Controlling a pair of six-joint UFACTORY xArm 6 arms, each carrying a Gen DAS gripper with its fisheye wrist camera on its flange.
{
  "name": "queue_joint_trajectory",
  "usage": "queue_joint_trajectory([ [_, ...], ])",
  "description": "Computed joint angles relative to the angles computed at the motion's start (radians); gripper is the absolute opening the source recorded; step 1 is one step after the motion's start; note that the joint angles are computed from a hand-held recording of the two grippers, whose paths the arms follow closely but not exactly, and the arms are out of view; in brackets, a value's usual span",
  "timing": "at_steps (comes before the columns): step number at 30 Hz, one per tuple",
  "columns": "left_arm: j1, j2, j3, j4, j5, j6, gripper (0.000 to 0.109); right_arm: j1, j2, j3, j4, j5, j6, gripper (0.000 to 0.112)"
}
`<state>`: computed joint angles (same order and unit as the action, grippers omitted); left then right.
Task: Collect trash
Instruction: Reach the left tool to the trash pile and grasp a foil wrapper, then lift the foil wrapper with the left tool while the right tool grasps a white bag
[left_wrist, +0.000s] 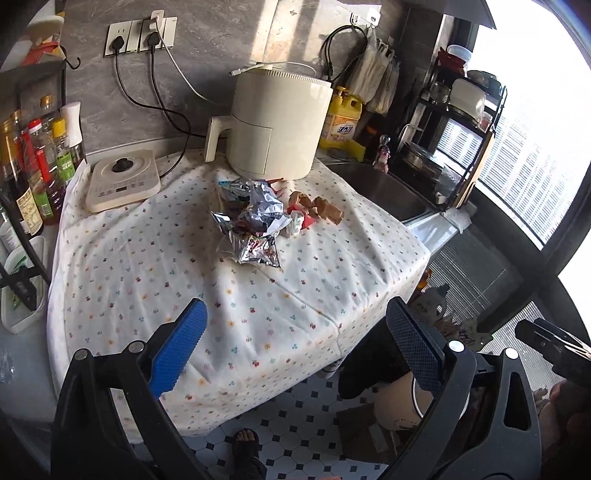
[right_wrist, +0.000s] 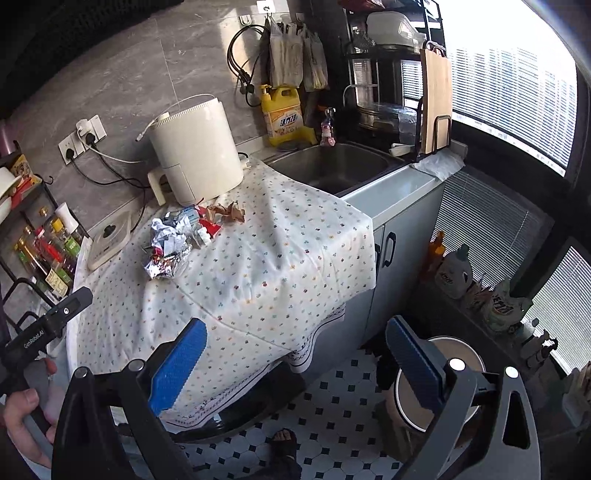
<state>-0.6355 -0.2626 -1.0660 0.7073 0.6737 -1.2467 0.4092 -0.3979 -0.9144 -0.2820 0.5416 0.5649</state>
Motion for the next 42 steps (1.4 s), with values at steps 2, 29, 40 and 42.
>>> queue_joint_trajectory([
  [2,0.05,0.031,-0.007,-0.048,-0.058,0.053,0.086,0.005,0.058,-0.052,-0.024,0.005,0.029,0.095],
  [29,0.309,0.375,-0.167,-0.749,-0.282,0.768,0.01,0.091,0.57,-0.593,-0.042,0.188,0.1,0.095],
  [40,0.333,0.246,-0.079,-0.499,-0.274,0.464,0.01,0.098,0.864,-0.982,0.202,0.261,-0.237,0.095],
  [42,0.337,0.22,-0.058,-0.429,-0.259,0.372,0.01,0.097,0.926,-1.076,0.25,0.289,-0.293,0.095],
])
